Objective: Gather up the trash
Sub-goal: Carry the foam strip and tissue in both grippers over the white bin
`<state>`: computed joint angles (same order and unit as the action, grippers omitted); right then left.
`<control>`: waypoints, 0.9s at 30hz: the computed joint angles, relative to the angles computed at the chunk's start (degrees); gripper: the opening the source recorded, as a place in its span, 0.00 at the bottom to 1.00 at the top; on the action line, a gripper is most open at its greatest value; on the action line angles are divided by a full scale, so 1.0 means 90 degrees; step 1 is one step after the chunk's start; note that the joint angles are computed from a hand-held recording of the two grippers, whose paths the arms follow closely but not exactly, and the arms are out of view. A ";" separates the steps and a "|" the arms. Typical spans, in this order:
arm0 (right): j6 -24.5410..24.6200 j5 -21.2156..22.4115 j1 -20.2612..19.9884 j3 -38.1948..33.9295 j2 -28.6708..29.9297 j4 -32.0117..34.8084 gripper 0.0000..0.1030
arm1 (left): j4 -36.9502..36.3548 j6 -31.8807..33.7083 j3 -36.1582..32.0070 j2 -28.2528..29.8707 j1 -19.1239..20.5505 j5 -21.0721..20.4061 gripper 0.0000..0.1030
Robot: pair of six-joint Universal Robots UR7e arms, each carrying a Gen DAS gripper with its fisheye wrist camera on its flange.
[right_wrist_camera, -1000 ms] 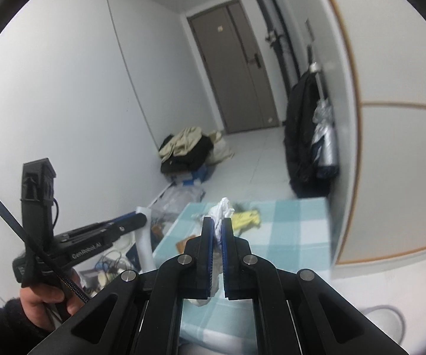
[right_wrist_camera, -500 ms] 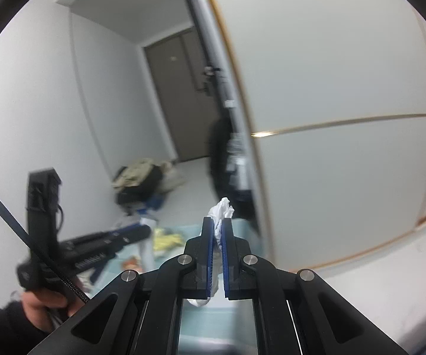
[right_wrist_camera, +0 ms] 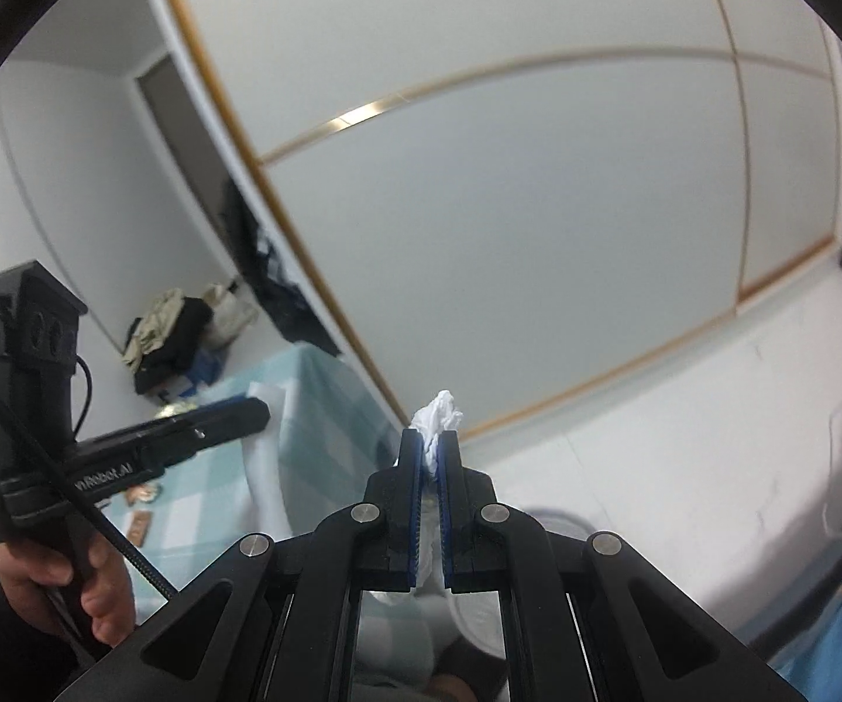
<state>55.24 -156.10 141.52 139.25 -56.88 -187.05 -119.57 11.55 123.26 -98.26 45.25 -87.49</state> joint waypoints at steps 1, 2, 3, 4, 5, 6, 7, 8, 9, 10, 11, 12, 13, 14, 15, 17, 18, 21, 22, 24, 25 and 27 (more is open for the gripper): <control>0.0036 0.0107 -0.0126 0.0135 0.0024 -0.0156 0.04 | 0.0014 0.0002 0.0001 0.0103 0.0012 -0.0020 0.05; 0.0045 0.0193 -0.0229 0.0228 0.0059 -0.0297 0.04 | 0.0046 -0.0005 0.0010 0.0188 0.0014 -0.0025 0.05; 0.0008 0.0334 -0.0389 0.0358 0.0129 -0.0574 0.04 | 0.0100 0.0021 0.0018 0.0311 0.0030 -0.0023 0.05; -0.0046 0.0496 -0.0553 0.0490 0.0238 -0.0929 0.04 | 0.0134 0.0051 0.0003 0.0420 0.0036 -0.0015 0.05; -0.0093 0.0619 -0.0671 0.0565 0.0320 -0.1172 0.04 | 0.0147 0.0081 0.0002 0.0501 0.0038 0.0005 0.05; -0.0121 0.0771 -0.0831 0.0696 0.0421 -0.1470 0.04 | 0.0171 0.0138 0.0028 0.0592 0.0061 0.0028 0.05; -0.0081 0.0857 -0.0909 0.0839 0.0436 -0.1618 0.04 | 0.0201 0.0153 0.0029 0.0664 0.0065 0.0026 0.05; -0.0165 0.0996 -0.1087 0.0913 0.0590 -0.1944 0.04 | 0.0248 0.0163 0.0037 0.0732 0.0095 0.0022 0.05; -0.0259 0.1164 -0.1288 0.0992 0.0765 -0.2325 0.05 | 0.0242 0.0160 0.0055 0.0831 0.0116 0.0019 0.05; -0.0244 0.1261 -0.1355 0.1123 0.0806 -0.2532 0.06 | 0.0273 0.0151 0.0059 0.0921 0.0139 0.0015 0.05; -0.0292 0.1406 -0.1497 0.1206 0.0966 -0.2851 0.07 | 0.0318 0.0136 0.0050 0.1011 0.0164 0.0015 0.05; -0.0315 0.1541 -0.1649 0.1254 0.1121 -0.3069 0.07 | 0.0379 0.0116 0.0047 0.1094 0.0195 0.0018 0.05; -0.0338 0.1633 -0.1752 0.1248 0.1185 -0.3135 0.07 | 0.0420 0.0088 0.0023 0.1168 0.0204 0.0030 0.05; -0.0367 0.1767 -0.1880 0.1262 0.1313 -0.3296 0.08 | 0.0488 0.0022 0.0013 0.1241 0.0218 0.0078 0.05; -0.0362 0.1882 -0.2007 0.1283 0.1476 -0.3503 0.08 | 0.0567 -0.0064 -0.0004 0.1305 0.0237 0.0102 0.05; -0.0430 0.2234 -0.2300 0.1336 0.1766 -0.4005 0.11 | 0.0638 -0.0102 -0.0039 0.1368 0.0274 0.0053 0.05; -0.0448 0.2408 -0.2443 0.1384 0.1881 -0.4209 0.19 | 0.0652 -0.0094 -0.0028 0.1380 0.0273 0.0062 0.05; -0.0387 0.2763 -0.2772 0.1510 0.2240 -0.4770 0.32 | 0.0600 -0.0074 0.0024 0.1491 0.0263 0.0084 0.05; -0.0344 0.2837 -0.2843 0.1561 0.2330 -0.4925 0.32 | 0.0587 -0.0058 0.0040 0.1544 0.0273 0.0098 0.05; -0.0140 0.2786 -0.2826 0.1621 0.2325 -0.4887 0.35 | 0.0605 -0.0043 0.0080 0.1591 0.0262 0.0162 0.05; -0.0039 0.2751 -0.2792 0.1666 0.2292 -0.4898 0.36 | 0.0603 -0.0036 0.0090 0.1634 0.0274 0.0187 0.05; 0.0226 0.2568 -0.2652 0.1720 0.2151 -0.4722 0.41 | 0.0676 -0.0097 0.0108 0.1704 0.0279 0.0227 0.05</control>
